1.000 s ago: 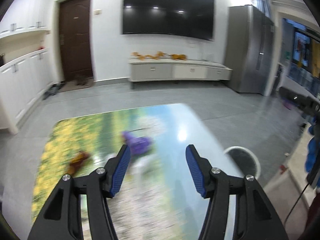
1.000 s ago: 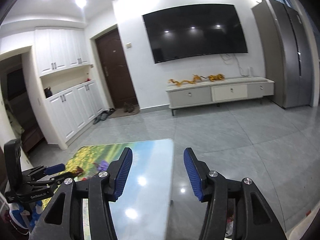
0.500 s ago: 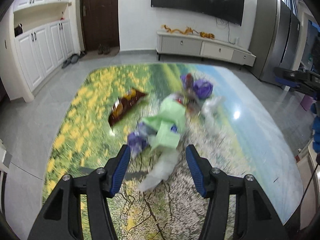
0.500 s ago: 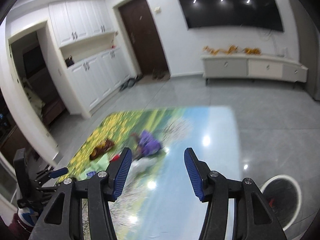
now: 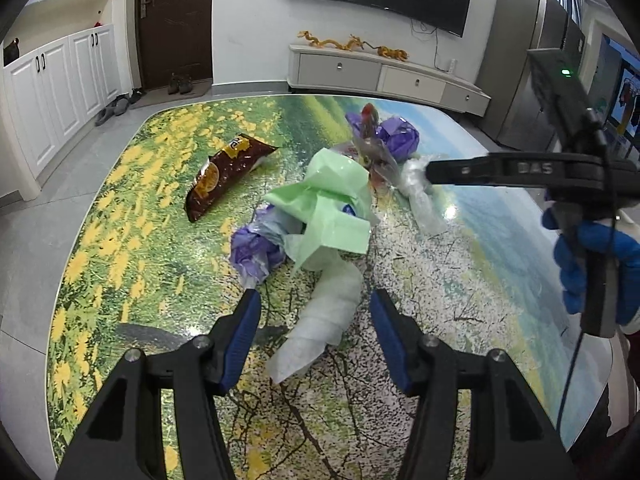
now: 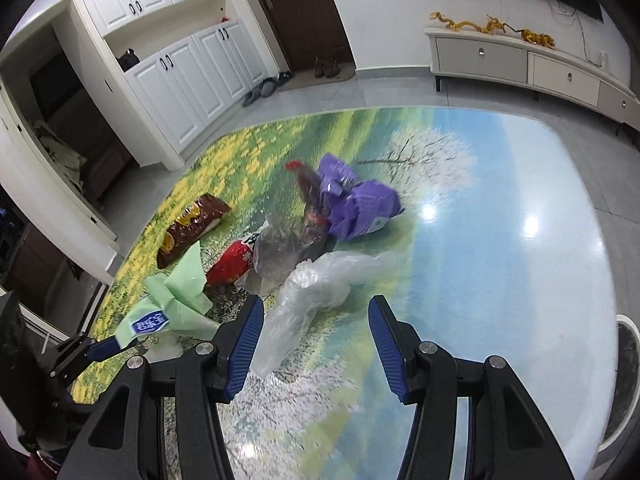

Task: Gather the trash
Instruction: 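Grasp the white plastic bag with the left tool while the right tool grasps the clear plastic bag, then carry both bags over the bin and open both tools to drop them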

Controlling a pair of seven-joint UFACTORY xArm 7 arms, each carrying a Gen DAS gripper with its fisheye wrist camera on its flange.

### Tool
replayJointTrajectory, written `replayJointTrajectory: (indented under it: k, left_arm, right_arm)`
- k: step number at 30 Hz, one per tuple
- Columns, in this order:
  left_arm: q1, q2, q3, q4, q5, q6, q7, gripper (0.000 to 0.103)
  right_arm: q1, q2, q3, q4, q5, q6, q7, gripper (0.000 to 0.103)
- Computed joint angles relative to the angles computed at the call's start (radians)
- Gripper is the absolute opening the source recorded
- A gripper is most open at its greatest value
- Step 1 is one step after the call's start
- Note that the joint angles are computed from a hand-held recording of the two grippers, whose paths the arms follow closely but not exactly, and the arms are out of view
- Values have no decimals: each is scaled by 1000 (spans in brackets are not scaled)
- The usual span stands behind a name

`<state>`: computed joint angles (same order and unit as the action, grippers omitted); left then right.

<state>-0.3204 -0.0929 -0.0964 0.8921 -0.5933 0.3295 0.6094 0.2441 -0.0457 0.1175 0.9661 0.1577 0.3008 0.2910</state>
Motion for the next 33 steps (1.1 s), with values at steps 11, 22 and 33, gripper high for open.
replayJointTrajectory:
  k: [11, 22, 33]
  left_arm:
    - [5, 16, -1, 15, -76, 49, 49, 28]
    - [0, -27, -2, -7, -168, 122, 28, 18]
    - [-55, -112, 1, -46, -178, 176, -47, 18]
  right_arm:
    - [0, 90, 5, 55, -100, -14, 70, 50]
    - [14, -13, 1, -55, 228, -73, -213, 33]
    - [118, -258, -103, -250, 390, -129, -349, 33]
